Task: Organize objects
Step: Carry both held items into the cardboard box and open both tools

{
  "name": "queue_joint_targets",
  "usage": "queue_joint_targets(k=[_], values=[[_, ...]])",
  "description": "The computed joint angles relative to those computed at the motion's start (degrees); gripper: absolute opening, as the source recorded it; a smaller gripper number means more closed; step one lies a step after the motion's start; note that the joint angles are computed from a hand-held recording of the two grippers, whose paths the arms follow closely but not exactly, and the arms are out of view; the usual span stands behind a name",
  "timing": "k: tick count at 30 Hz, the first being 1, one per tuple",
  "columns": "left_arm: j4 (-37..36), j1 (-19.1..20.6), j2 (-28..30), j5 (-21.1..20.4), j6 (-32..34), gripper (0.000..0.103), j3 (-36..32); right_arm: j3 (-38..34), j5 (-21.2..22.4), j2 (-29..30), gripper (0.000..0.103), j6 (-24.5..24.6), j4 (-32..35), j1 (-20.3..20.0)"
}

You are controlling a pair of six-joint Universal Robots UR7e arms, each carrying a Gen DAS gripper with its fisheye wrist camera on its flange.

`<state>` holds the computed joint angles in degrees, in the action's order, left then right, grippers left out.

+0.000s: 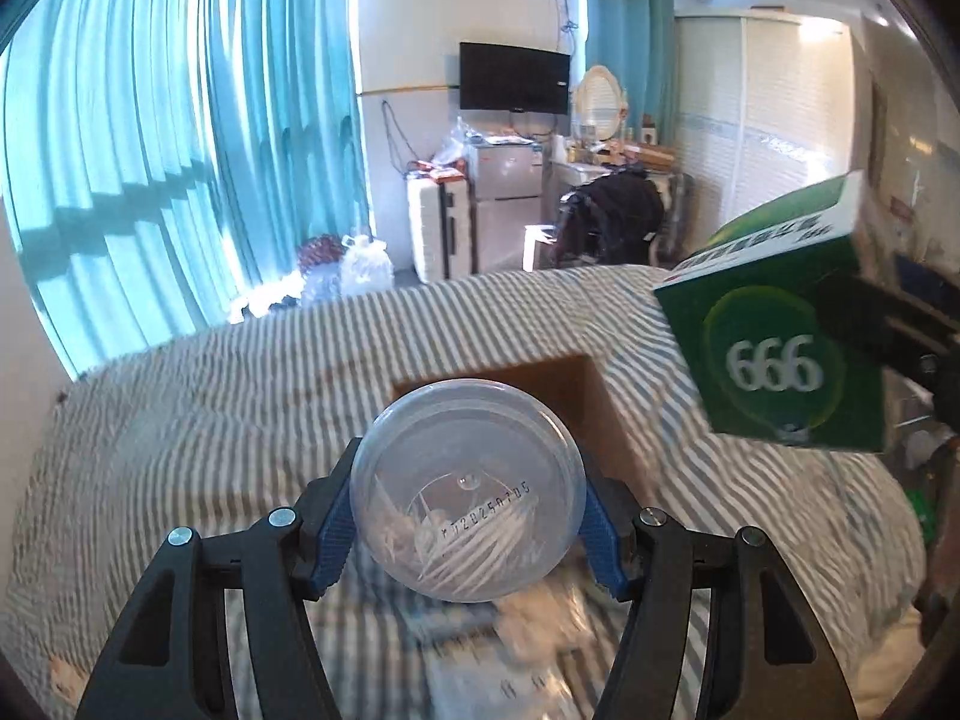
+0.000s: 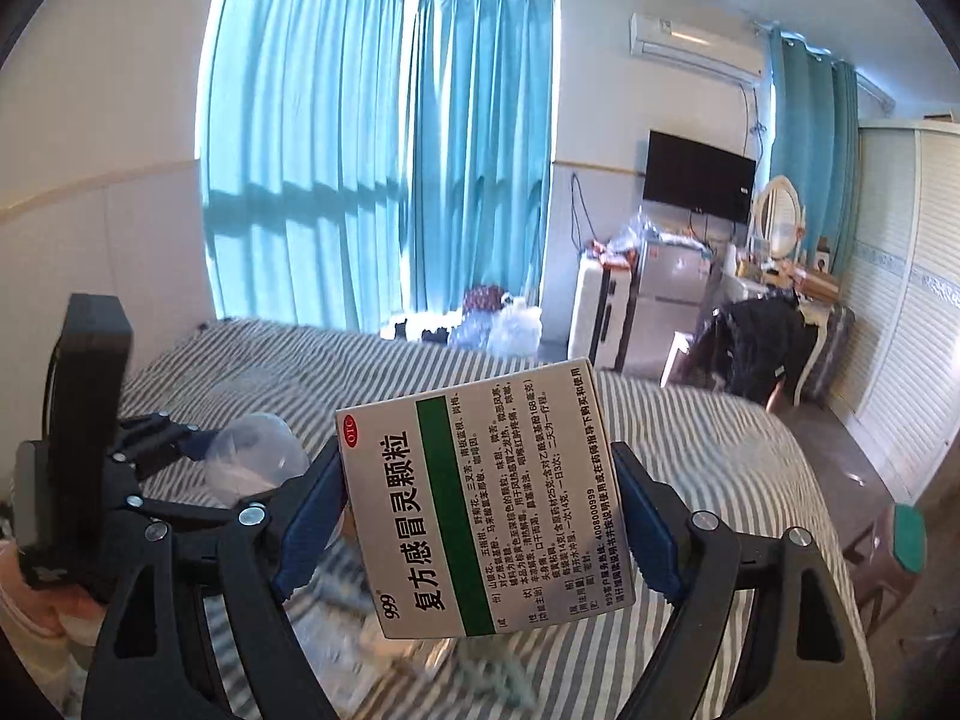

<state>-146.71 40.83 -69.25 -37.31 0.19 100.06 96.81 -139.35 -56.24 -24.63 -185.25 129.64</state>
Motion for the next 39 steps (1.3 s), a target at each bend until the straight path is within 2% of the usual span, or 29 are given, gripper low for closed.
queue_joint_targets(k=[2, 6, 12, 15, 18, 24, 31, 33, 34, 35, 37, 39], values=[[0.89, 2.20, 3.70, 0.00, 1.93, 0.065, -5.29, -4.17, 1.04, 1.93, 0.083, -2.07, 0.86, -1.56], [-0.57, 5.88, 9.32, -2.44, 5.49, 0.065, -13.05, -11.07, 5.68, 5.06, 0.083, -0.28, 5.92, -5.78], [0.18, 11.13, 15.63, -5.85, 6.13, 0.065, -19.32, -16.64, 9.66, 9.43, 0.083, 2.72, 9.76, -12.00], [1.33, 13.34, 18.22, -7.35, 6.24, 0.065, -21.41, -17.65, 9.28, 11.44, 0.083, 2.11, 9.63, -14.44], [1.23, 15.04, 19.78, -9.31, 6.74, 0.065, -21.49, -17.52, 10.98, 12.18, 0.083, 3.80, 11.72, -16.81], [-2.86, 16.80, 21.45, -10.68, 9.89, 0.065, -20.42, -17.01, 12.57, 13.50, 0.083, 3.34, 11.27, -19.51], [-5.66, 16.37, 22.06, -10.46, 11.36, 0.066, -18.22, -15.16, 15.32, 12.53, 0.087, 4.54, 9.64, -20.55], [-5.68, 15.86, 20.95, -10.81, 11.58, 0.077, -17.23, -14.18, 16.05, 11.27, 0.096, 5.43, 9.87, -20.43], [-6.41, 15.18, 20.21, -9.65, 11.80, 0.093, -16.29, -13.42, 15.92, 10.63, 0.101, 5.54, 8.93, -20.08], [-7.28, 14.57, 19.37, -8.79, 12.12, 0.096, -15.25, -12.63, 15.81, 10.02, 0.101, 5.10, 7.33, -19.75], [-9.08, 13.18, 17.29, -8.12, 13.18, 0.096, -12.57, -10.94, 15.15, 8.46, 0.101, 4.19, 5.30, -18.81], [-7.68, 11.99, 15.41, -7.26, 11.82, 0.096, -11.12, -9.36, 14.09, 6.69, 0.101, 4.01, 4.70, -17.60]])
